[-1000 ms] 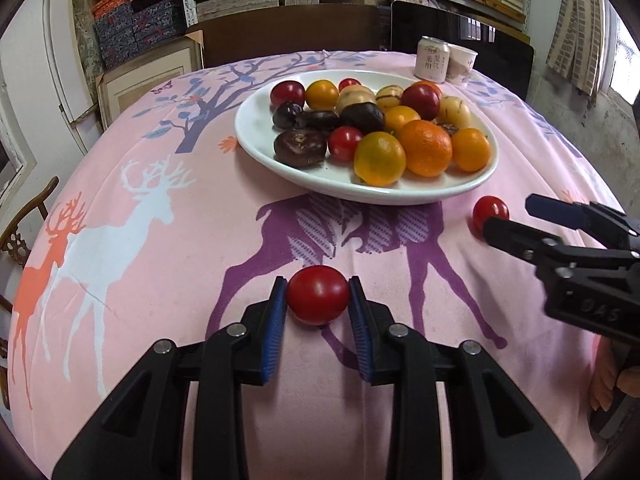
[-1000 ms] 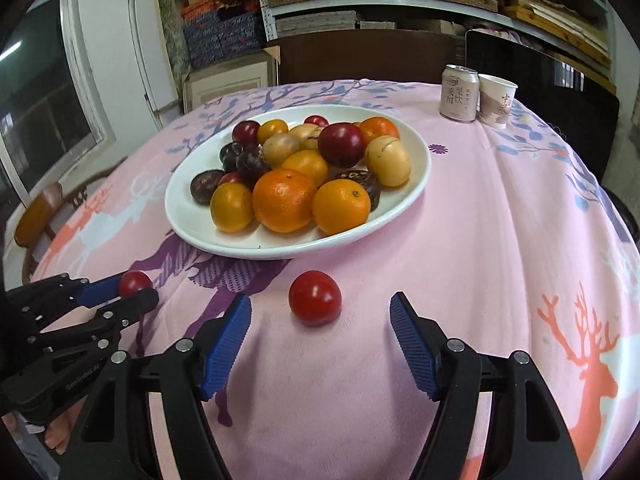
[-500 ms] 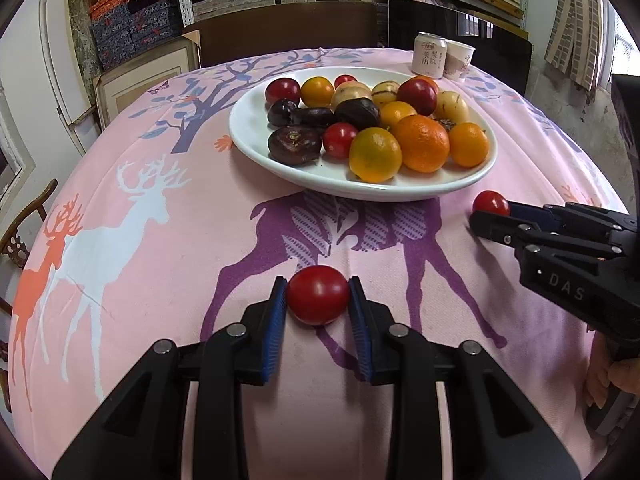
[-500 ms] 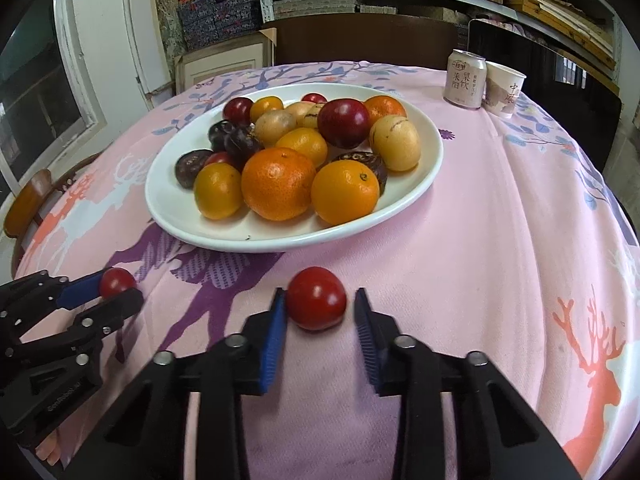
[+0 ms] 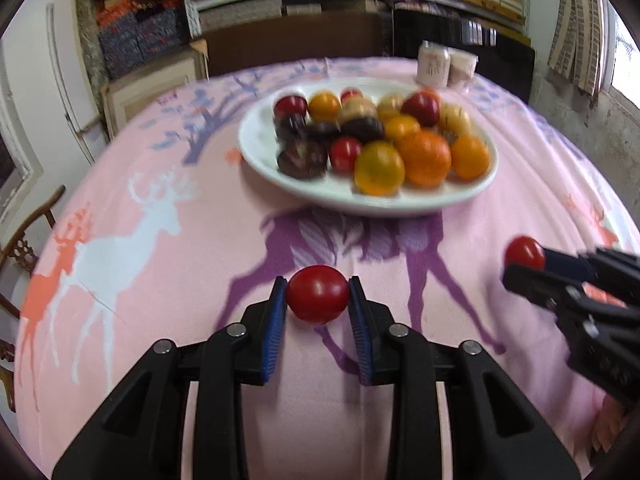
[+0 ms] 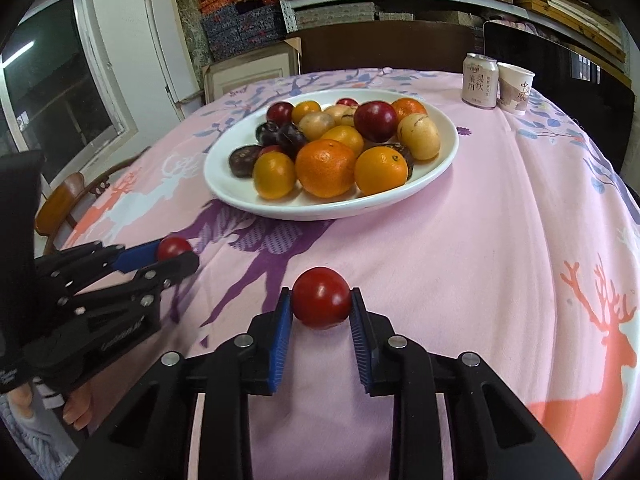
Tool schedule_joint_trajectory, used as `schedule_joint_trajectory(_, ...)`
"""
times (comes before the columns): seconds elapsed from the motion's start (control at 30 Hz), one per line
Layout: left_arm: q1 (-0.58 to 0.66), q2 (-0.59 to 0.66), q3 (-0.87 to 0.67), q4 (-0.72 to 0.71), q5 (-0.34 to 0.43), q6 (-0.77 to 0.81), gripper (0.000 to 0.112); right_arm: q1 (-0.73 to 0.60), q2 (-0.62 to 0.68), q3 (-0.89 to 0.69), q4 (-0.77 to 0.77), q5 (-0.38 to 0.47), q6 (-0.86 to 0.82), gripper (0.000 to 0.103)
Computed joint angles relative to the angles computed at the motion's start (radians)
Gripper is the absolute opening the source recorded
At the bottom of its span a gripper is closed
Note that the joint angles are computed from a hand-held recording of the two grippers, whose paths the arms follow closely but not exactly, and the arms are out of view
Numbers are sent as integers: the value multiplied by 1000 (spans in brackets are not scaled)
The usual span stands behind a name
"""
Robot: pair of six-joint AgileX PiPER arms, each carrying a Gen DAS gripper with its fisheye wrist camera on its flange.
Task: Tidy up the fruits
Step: 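Carry both cherry tomatoes onto the white plate and open both grippers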
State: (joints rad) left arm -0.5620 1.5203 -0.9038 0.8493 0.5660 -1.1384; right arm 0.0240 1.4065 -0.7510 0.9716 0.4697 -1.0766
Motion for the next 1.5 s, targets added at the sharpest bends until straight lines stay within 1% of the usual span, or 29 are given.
schedule_joint_trajectory(0.03,0,-8,-10,2,4,6,30,-14,-33,13,22,4,-23,29)
schedule_joint_trajectory(0.1,17,-11,-55,-50,3,86,30,-40,-70,0,31,26,-27,29)
schedule_joint_trajectory(0.2,39,13,-158,-71,39,162,30,-73,-67,-103,-13,66,39,29)
schedule_joint_trajectory(0.27,83,41,-249,-137,41,253,30,-83,-39,-197,-45,73,97,29)
schedule_joint_trajectory(0.37,134,94,-380,-221,50,360,30,-101,19,-324,-65,105,158,29)
schedule_joint_trajectory(0.47,169,174,-523,-271,71,436,30,-87,103,-466,-113,118,247,29)
schedule_joint_trajectory(0.57,214,291,-697,-363,106,545,30,-54,253,-664,-210,151,387,29)
schedule_joint_trajectory(0.67,254,439,-903,-467,165,642,30,-3,385,-815,-328,163,518,29)
schedule_joint_trajectory(0.73,276,536,-1027,-526,199,689,30,28,496,-939,-418,190,616,29)
schedule_joint_trajectory(0.77,281,578,-1084,-542,220,706,30,45,548,-999,-471,205,667,29)
schedule_joint_trajectory(0.83,285,702,-1254,-552,296,731,30,73,611,-1071,-545,223,728,29)
schedule_joint_trajectory(0.9,288,796,-1389,-556,356,751,30,97,680,-1161,-620,259,781,29)
schedule_joint_trajectory(0.93,288,823,-1426,-561,370,761,30,105,708,-1198,-650,272,797,29)
schedule_joint_trajectory(1.0,295,900,-1550,-588,423,789,30,119,749,-1253,-700,292,830,29)
schedule_joint_trajectory(1.07,300,978,-1692,-615,494,820,30,124,785,-1304,-719,315,845,30)
schedule_joint_trajectory(1.13,301,1017,-1764,-623,531,833,30,129,809,-1336,-747,328,866,31)
schedule_joint_trajectory(1.2,297,1007,-1742,-615,519,829,30,127,829,-1362,-753,341,875,31)
schedule_joint_trajectory(1.23,296,1008,-1744,-612,520,827,32,126,836,-1369,-754,345,880,31)
schedule_joint_trajectory(1.27,296,1007,-1744,-610,519,827,35,124,843,-1376,-750,351,881,31)
schedule_joint_trajectory(1.3,295,993,-1717,-603,502,822,42,122,848,-1381,-744,355,880,31)
schedule_joint_trajectory(1.33,292,971,-1674,-591,476,807,45,121,847,-1379,-740,358,879,31)
schedule_joint_trajectory(1.43,284,928,-1604,-569,442,789,46,122,826,-1352,-747,338,884,31)
schedule_joint_trajectory(1.5,282,896,-1552,-563,417,779,46,117,822,-1352,-736,341,878,31)
